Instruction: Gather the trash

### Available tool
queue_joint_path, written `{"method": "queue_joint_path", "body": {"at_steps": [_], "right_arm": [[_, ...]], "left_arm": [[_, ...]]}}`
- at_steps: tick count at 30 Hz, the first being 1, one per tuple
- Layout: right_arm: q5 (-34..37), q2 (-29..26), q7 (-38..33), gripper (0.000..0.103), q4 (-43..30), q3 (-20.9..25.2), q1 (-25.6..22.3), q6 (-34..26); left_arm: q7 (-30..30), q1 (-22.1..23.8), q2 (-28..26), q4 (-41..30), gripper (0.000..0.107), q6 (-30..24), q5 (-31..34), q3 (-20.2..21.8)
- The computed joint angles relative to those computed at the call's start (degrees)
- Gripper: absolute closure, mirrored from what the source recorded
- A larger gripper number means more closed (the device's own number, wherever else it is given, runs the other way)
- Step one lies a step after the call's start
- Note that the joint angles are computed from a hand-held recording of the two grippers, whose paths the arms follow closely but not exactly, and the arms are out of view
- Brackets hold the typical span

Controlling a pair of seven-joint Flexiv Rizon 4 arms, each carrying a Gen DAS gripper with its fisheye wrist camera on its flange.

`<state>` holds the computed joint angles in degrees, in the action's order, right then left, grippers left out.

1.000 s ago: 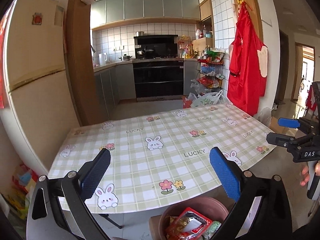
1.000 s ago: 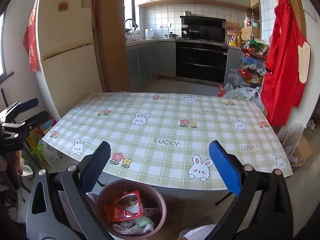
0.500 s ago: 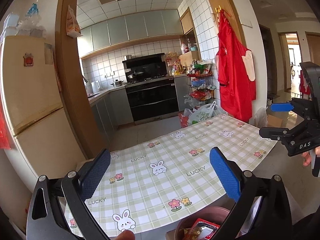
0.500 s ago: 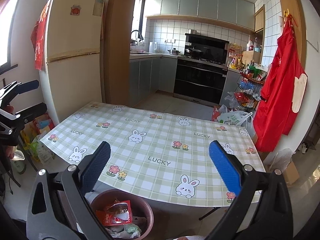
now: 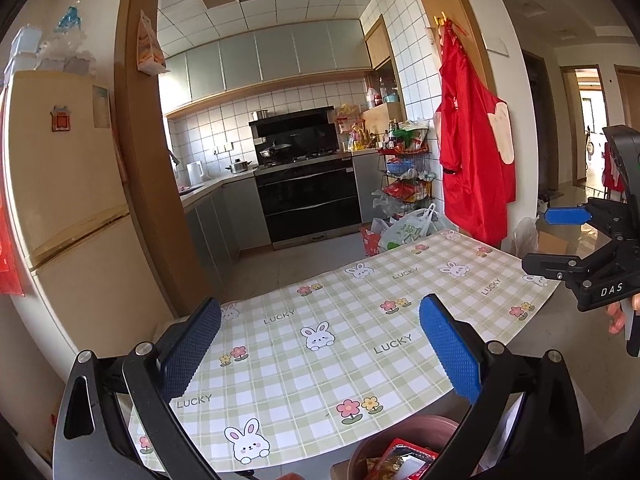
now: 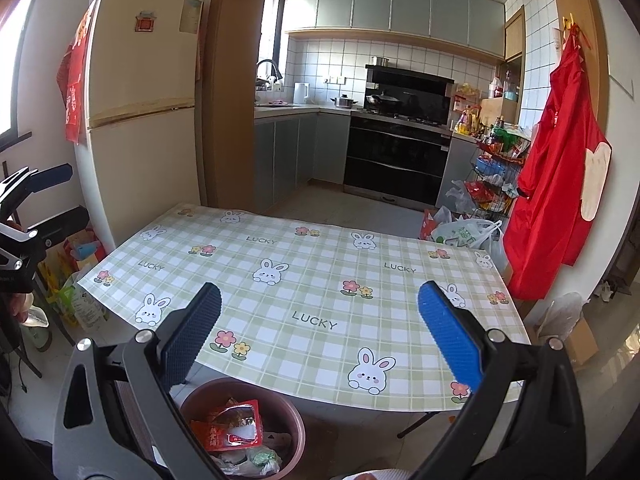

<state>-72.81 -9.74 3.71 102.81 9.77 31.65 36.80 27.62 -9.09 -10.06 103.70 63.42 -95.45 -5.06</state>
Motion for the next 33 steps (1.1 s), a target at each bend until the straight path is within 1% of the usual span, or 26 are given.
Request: {"method": "queue_joint_path", "body": {"at_steps": [6,16,33], "right_arm": [[0.4,0.0,-0.2,0.006,0.0,0.0,-0.1,0.0],[0.3,0.0,-0.1,0.006,0.0,0.0,-0.1,0.1],[0.4,0.0,-0.3,0.006,-0.1,0.0,-0.1,0.0]], "left_arm": [[-1.4,0.6,-0.1,0.0,0.01,-1.4,1.9,0.1],[-0.3,0.4,0.0,0.0,0.009,-0.7,0.8,-0.1],[-0.4,0.4,0.0,0.0,0.009,-0.7,0.9,0.0]]}}
